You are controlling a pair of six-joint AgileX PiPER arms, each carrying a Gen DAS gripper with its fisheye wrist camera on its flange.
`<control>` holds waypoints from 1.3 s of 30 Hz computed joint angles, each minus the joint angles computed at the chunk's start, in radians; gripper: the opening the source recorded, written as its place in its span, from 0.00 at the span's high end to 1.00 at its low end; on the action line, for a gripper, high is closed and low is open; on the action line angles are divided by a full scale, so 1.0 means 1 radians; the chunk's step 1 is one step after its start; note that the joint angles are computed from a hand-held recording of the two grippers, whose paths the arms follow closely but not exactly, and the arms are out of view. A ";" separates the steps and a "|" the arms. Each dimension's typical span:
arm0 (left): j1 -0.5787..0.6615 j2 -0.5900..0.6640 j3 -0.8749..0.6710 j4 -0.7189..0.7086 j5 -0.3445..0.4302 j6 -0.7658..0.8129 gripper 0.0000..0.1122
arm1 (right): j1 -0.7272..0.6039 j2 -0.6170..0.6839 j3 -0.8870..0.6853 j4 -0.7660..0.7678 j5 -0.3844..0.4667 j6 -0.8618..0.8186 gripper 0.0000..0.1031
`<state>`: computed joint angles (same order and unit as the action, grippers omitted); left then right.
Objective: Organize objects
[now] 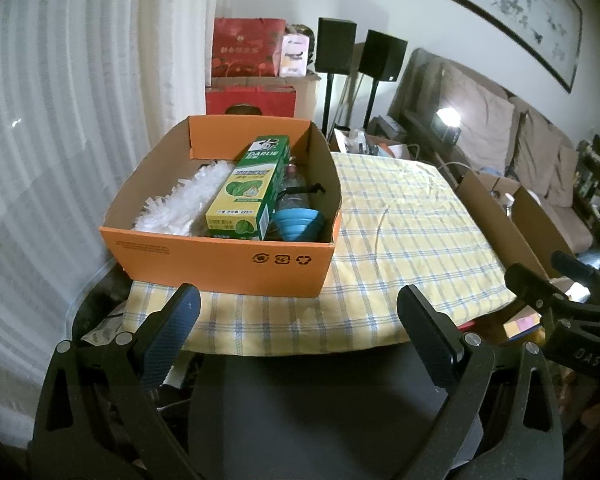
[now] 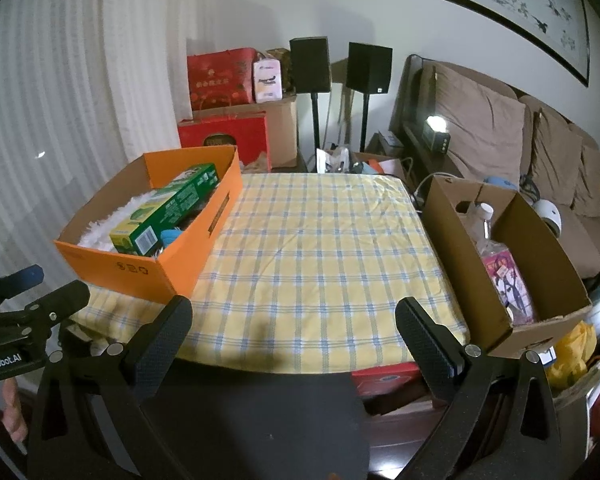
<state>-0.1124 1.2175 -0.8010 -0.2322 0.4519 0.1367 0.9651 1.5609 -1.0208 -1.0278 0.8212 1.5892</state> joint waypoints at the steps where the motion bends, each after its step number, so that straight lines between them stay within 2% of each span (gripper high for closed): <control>1: 0.000 0.001 0.001 0.000 -0.002 0.000 0.12 | 0.000 0.000 0.000 0.000 0.000 0.000 0.00; 39: -0.009 -0.014 0.001 0.055 0.002 -0.048 0.12 | 0.001 -0.008 -0.006 0.011 -0.001 -0.016 0.00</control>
<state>-0.1210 1.2040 -0.8000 -0.1771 0.4544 0.0884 0.9659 1.5527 -1.0270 -1.0164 0.8206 1.5733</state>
